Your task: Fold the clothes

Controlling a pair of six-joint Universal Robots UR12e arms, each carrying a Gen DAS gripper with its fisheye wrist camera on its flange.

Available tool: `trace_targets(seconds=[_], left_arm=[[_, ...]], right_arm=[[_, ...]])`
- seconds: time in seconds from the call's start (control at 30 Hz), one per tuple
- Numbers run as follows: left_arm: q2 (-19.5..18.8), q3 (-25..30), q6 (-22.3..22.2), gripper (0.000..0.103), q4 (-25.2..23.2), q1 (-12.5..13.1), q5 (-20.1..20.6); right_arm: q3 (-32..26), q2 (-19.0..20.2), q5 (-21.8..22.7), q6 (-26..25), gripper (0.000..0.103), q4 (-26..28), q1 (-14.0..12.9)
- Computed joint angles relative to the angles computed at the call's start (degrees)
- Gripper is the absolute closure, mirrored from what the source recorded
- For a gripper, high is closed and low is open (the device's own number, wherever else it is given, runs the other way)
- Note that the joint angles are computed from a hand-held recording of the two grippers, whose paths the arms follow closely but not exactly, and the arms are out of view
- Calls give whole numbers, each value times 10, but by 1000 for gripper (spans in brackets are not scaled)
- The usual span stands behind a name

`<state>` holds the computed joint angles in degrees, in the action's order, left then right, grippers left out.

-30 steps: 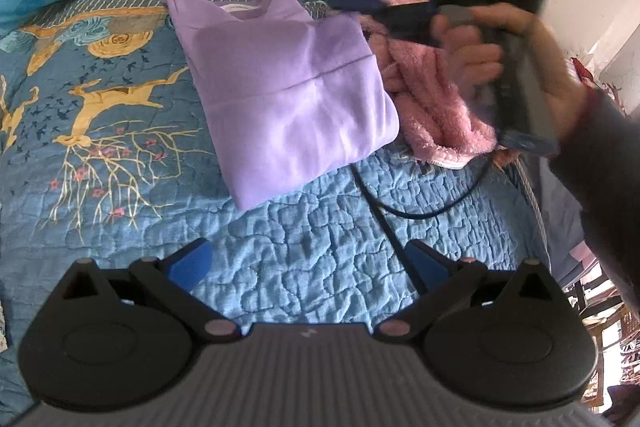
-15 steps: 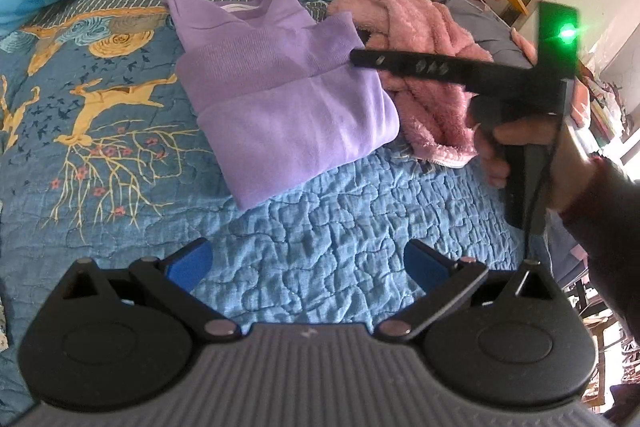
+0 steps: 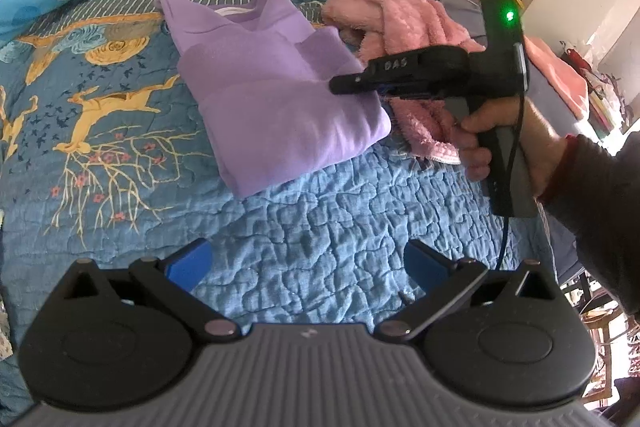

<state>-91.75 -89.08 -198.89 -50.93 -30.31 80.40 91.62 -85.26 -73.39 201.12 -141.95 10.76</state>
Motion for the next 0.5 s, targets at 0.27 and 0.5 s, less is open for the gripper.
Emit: trace_targets(seconds=[0.27,0.5], left_arm=[[1,-1,-1,0,0,0,0],[2,-2,0,0,3,0,2]], right_arm=[[13,-3,-66,82,92,-17,11],[16,-6,-104,141,92,-39,23]])
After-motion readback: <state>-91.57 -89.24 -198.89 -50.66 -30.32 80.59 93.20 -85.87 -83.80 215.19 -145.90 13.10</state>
